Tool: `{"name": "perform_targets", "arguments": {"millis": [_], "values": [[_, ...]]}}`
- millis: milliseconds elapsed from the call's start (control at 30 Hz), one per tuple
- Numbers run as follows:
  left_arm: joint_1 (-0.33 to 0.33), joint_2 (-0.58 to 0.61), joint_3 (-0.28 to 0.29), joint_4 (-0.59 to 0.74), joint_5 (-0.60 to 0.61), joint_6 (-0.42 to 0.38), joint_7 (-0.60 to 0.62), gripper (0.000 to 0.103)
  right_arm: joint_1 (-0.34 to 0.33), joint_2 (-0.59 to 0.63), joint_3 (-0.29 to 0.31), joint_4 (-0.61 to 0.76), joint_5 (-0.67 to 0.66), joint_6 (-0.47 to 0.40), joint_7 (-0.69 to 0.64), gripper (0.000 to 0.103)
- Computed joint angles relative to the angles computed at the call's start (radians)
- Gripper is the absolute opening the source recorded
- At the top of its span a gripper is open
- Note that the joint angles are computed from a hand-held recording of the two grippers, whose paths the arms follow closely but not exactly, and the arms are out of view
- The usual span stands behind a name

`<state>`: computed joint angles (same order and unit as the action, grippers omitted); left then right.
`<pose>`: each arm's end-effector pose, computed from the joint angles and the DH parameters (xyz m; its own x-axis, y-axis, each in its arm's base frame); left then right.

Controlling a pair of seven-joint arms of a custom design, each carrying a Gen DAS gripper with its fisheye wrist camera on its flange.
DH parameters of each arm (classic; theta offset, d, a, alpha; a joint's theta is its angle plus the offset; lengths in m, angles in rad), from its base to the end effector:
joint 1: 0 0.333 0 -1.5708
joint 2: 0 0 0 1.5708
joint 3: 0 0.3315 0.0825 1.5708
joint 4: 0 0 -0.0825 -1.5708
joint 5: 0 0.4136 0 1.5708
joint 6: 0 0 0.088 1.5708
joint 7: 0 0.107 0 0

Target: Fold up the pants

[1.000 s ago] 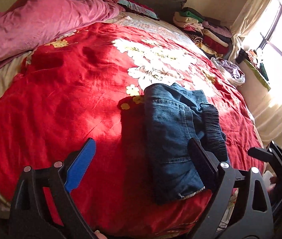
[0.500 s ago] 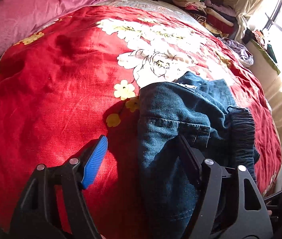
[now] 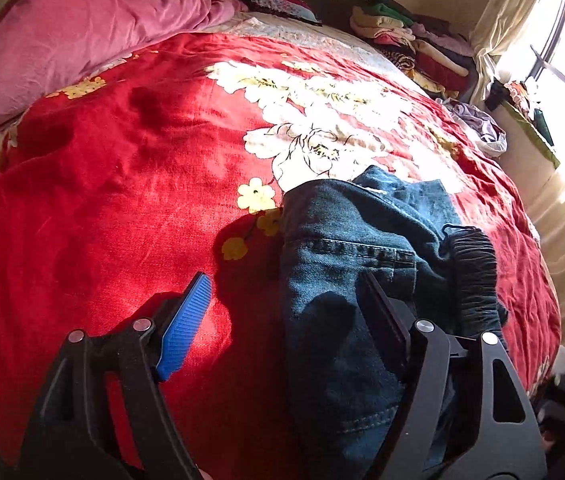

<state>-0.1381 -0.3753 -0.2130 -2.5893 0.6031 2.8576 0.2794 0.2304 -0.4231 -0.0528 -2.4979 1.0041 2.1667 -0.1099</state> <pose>0.4262 -0.1911 0.4428 0.2921 -0.9210 0.2578 -0.6915 -0.3896 -0.6084 0.4345 0.1109 0.4595 0.9690 -0.2388 -0.0634 -0.2016 -0.6159 -0.7616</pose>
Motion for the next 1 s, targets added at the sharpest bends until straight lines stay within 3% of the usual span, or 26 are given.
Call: {"name": "perform_targets", "arguments": {"millis": [100,200,467,667,1000], "values": [[-0.002,-0.024,-0.01,-0.006,0.004,-0.014,-0.008,0.068,-0.018,-0.003,-0.017,0.014,0.03,0.022,0.03,0.046],[-0.005,-0.043,-0.016,-0.011,0.008,-0.017,-0.019,0.07,-0.037,0.005,-0.021,0.033,0.048,0.071,0.079,0.054],[-0.02,-0.074,-0.029,-0.013,0.021,-0.036,-0.028,0.077,-0.057,0.073,-0.034,0.103,0.104,0.164,0.151,0.065],[-0.044,-0.064,-0.008,-0.029,-0.009,-0.008,-0.014,0.079,-0.066,0.149,-0.006,0.146,0.068,0.249,0.25,0.065],[-0.074,0.004,0.029,-0.043,-0.095,0.078,0.038,0.079,-0.089,0.316,0.014,0.265,-0.044,0.209,0.477,0.065]]}}
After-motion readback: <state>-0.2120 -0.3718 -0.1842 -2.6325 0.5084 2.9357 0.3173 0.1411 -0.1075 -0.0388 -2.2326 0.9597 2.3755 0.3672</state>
